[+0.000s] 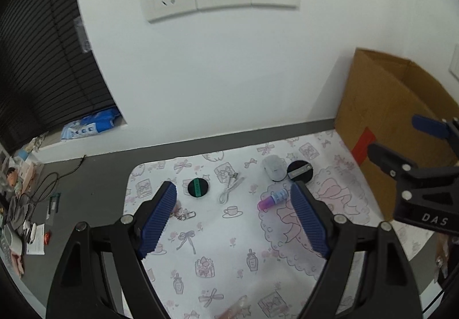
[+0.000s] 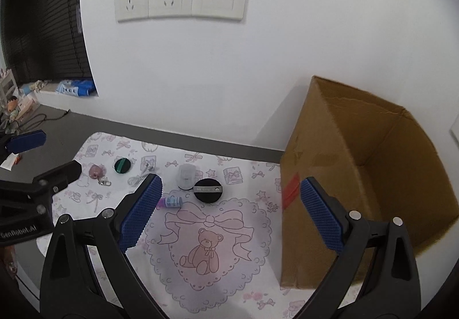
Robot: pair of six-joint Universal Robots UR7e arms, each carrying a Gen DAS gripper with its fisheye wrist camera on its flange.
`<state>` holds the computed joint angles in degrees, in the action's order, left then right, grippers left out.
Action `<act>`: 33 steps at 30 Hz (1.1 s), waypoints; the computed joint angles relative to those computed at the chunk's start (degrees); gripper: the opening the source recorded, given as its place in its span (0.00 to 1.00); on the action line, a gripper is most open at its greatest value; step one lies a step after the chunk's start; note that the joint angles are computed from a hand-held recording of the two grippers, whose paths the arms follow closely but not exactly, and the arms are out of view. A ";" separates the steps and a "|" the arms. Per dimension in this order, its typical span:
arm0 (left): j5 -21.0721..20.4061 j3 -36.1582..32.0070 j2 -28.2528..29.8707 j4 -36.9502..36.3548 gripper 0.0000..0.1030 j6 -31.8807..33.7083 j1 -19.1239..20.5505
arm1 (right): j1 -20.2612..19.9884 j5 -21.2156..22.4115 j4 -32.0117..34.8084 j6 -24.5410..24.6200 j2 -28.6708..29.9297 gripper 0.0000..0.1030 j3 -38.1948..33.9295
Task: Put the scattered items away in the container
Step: 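Grasp pink-and-blue bottle with left tool while right tool grasps black compact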
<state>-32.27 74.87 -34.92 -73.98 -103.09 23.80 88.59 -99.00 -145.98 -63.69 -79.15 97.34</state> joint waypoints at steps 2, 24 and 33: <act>0.38 2.26 0.03 -4.41 0.78 3.55 1.06 | -0.39 -0.34 -1.40 -0.93 1.57 0.96 0.33; -1.11 17.56 2.00 -55.18 0.78 33.29 10.85 | -4.41 -4.99 -7.52 -4.88 17.45 0.93 -3.47; -4.33 18.96 2.96 -64.64 0.78 40.36 12.92 | -5.45 -4.80 -2.90 -3.97 19.98 0.92 -6.81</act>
